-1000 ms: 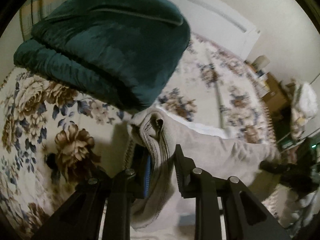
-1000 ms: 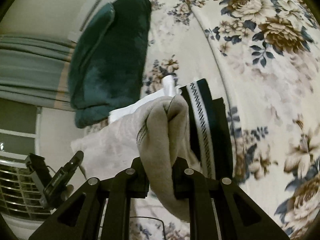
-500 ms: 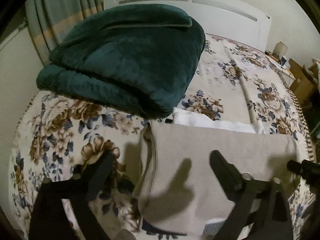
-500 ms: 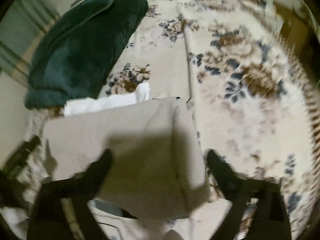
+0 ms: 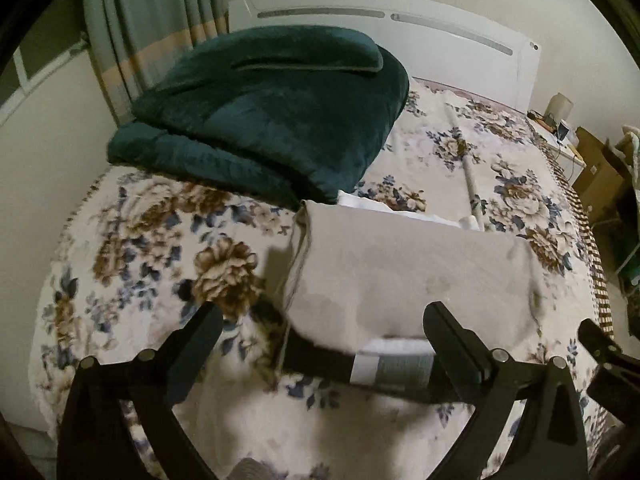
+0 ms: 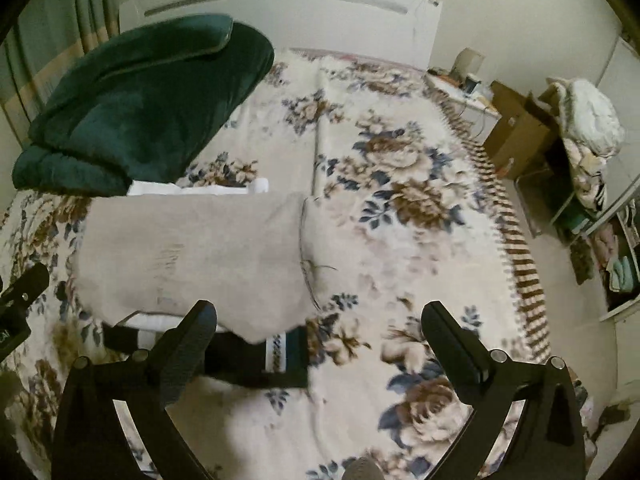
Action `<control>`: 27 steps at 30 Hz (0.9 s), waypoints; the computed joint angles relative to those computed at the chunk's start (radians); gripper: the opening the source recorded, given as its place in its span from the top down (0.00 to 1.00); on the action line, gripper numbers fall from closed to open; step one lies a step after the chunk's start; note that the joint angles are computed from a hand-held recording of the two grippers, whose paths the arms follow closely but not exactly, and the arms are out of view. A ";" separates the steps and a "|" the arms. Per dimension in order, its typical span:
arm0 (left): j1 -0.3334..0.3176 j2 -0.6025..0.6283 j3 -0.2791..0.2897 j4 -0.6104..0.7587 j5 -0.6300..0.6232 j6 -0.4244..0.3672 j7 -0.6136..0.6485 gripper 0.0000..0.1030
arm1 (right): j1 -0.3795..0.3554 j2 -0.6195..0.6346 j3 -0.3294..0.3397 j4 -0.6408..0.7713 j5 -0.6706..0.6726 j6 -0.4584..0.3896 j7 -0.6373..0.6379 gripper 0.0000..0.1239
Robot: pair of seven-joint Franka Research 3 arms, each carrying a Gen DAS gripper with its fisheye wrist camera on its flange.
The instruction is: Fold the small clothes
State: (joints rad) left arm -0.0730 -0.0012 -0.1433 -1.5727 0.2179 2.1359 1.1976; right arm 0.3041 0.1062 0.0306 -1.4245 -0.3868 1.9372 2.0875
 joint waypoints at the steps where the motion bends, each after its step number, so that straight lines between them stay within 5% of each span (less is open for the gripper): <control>1: -0.002 -0.021 -0.002 -0.003 0.000 -0.015 0.001 0.00 | 0.005 -0.018 0.002 -0.004 -0.012 -0.013 0.005 0.17; 15: -0.030 -0.296 -0.031 0.046 0.011 -0.220 0.009 0.00 | 0.000 -0.289 0.145 0.095 -0.101 -0.261 0.002 0.17; 27: -0.061 -0.414 -0.051 0.143 -0.015 -0.374 0.016 0.00 | -0.029 -0.354 0.314 0.361 -0.164 -0.502 -0.035 0.17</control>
State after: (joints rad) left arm -0.1345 -0.4152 -0.1947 -1.4300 0.2027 1.7615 1.2137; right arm 0.2752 -0.2483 0.3442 -1.0640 -0.5511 1.4353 2.0525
